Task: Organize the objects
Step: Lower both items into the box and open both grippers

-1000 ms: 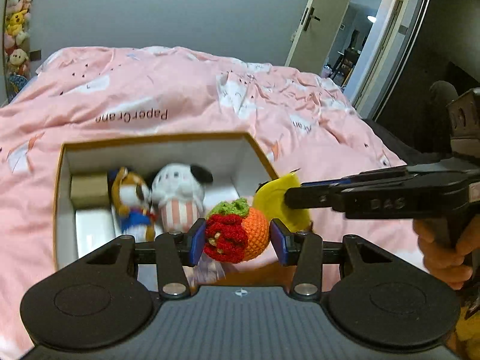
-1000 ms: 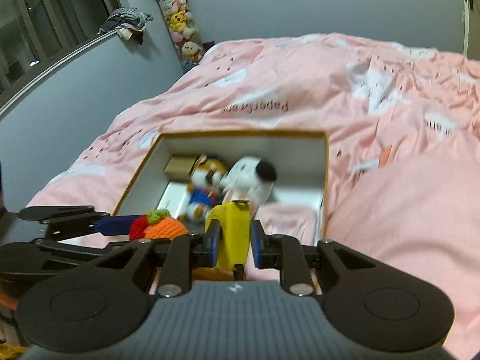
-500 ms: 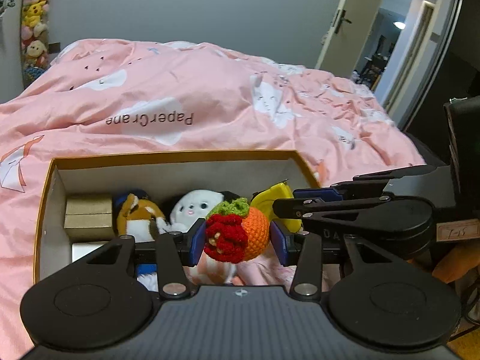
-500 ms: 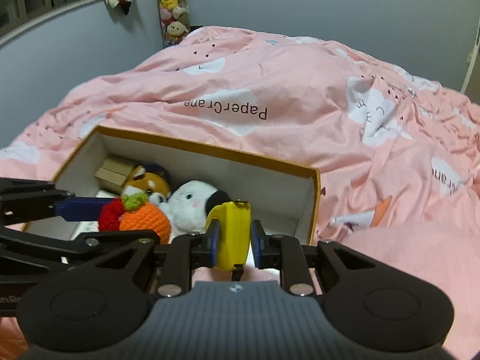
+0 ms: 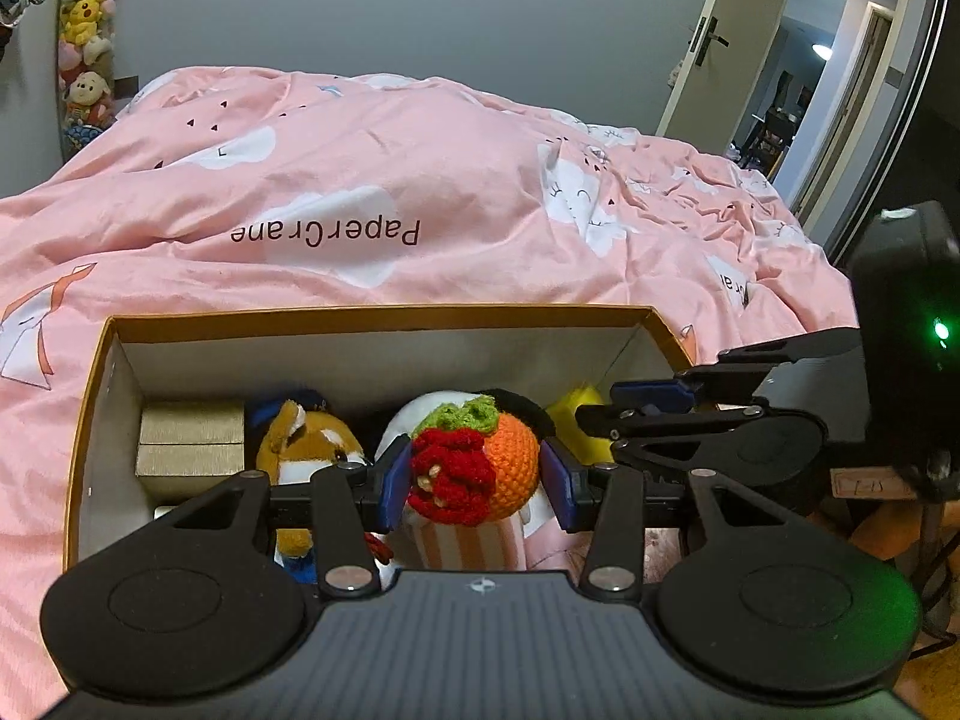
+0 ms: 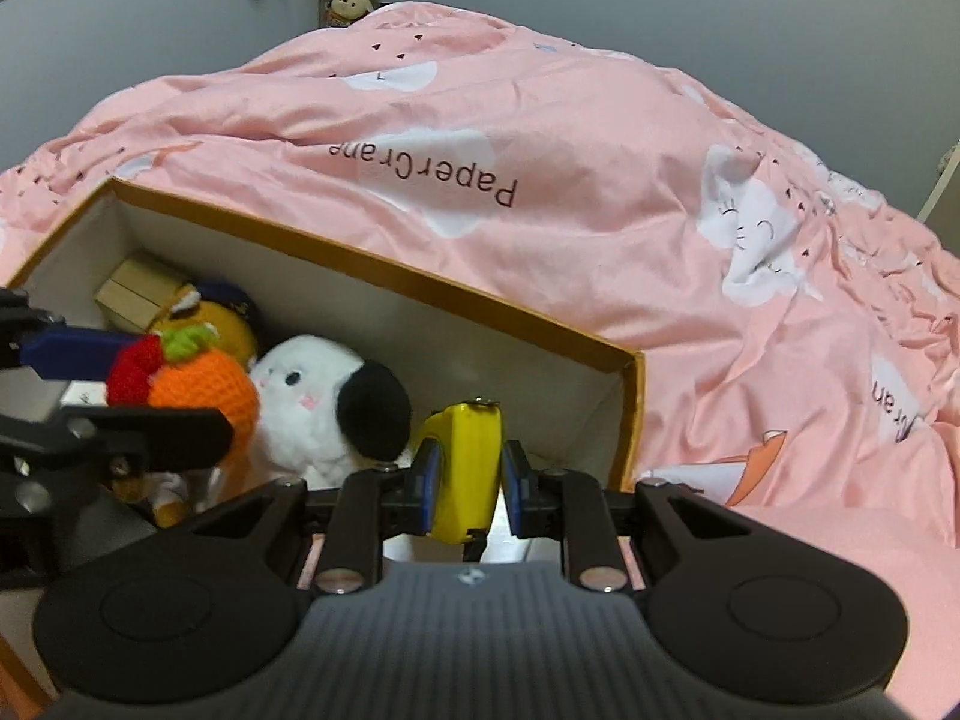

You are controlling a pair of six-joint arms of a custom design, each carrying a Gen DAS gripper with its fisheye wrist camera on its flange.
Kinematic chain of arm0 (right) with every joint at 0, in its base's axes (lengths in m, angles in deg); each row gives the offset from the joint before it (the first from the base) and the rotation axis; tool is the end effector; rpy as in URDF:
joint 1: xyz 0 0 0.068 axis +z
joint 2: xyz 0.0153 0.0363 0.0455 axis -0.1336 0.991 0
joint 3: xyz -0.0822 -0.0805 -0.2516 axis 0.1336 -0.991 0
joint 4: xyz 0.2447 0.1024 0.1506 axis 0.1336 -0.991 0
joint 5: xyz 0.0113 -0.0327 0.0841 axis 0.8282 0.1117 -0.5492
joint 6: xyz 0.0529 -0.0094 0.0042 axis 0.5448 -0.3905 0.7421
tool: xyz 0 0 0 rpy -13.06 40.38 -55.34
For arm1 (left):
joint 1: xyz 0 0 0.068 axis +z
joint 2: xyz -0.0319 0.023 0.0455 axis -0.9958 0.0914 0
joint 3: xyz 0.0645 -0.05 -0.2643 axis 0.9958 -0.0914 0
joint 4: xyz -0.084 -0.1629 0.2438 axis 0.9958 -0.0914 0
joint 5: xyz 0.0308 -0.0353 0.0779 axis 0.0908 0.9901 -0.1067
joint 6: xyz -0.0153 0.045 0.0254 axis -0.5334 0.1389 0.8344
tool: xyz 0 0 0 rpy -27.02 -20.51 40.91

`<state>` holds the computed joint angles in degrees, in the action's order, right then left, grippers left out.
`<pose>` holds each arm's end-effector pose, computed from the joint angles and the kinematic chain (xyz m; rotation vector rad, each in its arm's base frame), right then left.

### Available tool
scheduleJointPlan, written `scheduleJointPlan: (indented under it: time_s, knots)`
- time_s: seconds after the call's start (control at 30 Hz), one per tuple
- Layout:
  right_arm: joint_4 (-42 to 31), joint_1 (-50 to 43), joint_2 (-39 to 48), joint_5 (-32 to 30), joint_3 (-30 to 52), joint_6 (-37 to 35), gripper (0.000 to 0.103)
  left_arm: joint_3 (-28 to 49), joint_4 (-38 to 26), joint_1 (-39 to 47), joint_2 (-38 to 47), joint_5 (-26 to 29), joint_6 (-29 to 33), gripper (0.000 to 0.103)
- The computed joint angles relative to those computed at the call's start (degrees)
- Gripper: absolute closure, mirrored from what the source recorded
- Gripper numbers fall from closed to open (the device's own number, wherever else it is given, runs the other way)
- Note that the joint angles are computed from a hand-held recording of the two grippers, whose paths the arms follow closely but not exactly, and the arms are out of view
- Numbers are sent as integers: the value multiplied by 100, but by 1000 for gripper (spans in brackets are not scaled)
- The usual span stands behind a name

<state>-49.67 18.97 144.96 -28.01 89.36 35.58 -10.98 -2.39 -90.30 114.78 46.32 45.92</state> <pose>0.2614 0.1316 0.1639 -0.8515 2.2672 0.1119 0.1717 -0.0250 0.1837 0.1328 2.3420 -0.3618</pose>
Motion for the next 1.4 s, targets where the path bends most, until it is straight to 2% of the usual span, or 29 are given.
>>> scheduleJointPlan:
  time_s: [0.27,0.43,0.63,0.9,1.13,1.4]
  knots:
    - [258,-129,-803,74,-399,91,78,31,380,-363,238,-284,-129,51]
    - [348,-306,-1418,106,-720,470,70,84,842,-940,746,-728,-229,51]
    - [361,-467,-1441,127,-830,739,67,274,1409,-1220,1561,-955,-350,51]
    - [439,-707,-1444,-5,-881,1024,63,446,1861,-1357,2166,-1109,-458,50]
    - [374,-776,-1496,-25,-884,1146,61,448,2004,-1368,2221,-1096,-532,48]
    - [217,-761,-1716,-26,-940,1158,57,363,1756,-1201,1693,-980,-693,40]
